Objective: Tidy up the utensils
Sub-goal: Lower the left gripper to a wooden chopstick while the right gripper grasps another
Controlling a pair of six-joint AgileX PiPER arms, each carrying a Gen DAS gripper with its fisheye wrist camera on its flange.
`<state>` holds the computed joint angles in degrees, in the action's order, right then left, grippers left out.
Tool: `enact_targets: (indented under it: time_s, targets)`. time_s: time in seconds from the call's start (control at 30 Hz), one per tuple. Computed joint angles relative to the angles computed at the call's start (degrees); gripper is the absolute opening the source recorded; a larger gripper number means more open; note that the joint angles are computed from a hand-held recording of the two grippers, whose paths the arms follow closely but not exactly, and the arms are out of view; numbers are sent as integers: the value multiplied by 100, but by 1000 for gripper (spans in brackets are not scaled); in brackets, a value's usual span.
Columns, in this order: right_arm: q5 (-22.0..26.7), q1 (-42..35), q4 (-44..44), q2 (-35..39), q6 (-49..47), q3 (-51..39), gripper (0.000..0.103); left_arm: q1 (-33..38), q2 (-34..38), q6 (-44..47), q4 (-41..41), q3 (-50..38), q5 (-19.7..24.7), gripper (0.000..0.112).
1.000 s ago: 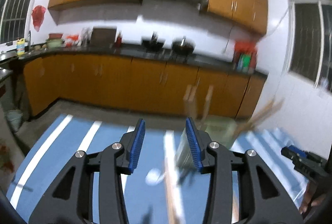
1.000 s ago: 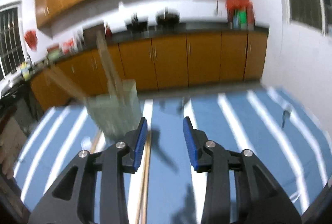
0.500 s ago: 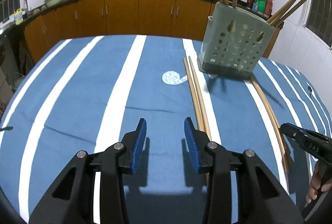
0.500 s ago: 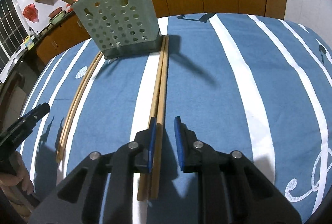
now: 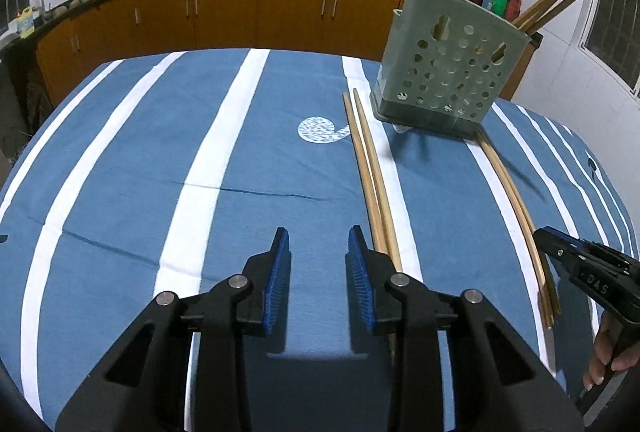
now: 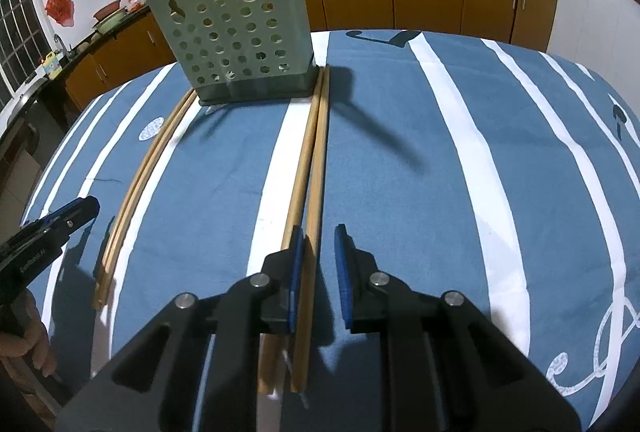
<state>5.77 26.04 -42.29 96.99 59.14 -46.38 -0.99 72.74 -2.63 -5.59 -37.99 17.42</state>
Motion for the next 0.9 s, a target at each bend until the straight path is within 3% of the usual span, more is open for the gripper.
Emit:
enact_targets:
  time_s: [0.23,0.33,0.5,0.9]
  targets:
    - [73,59,-942,40,899,-20,17,-59,40,346,-347,-25,13,31]
    - [170,102,-1558,61,1493,-27,9,-75,40,623,-588,-32,30,28]
    - [312,7,-2170,31,2227,10,8,-171,64,795,-717,-59,62,26]
    - [227,-252,-2490,-71,2525,114,8,-484,340,355,-187,-201,115,19]
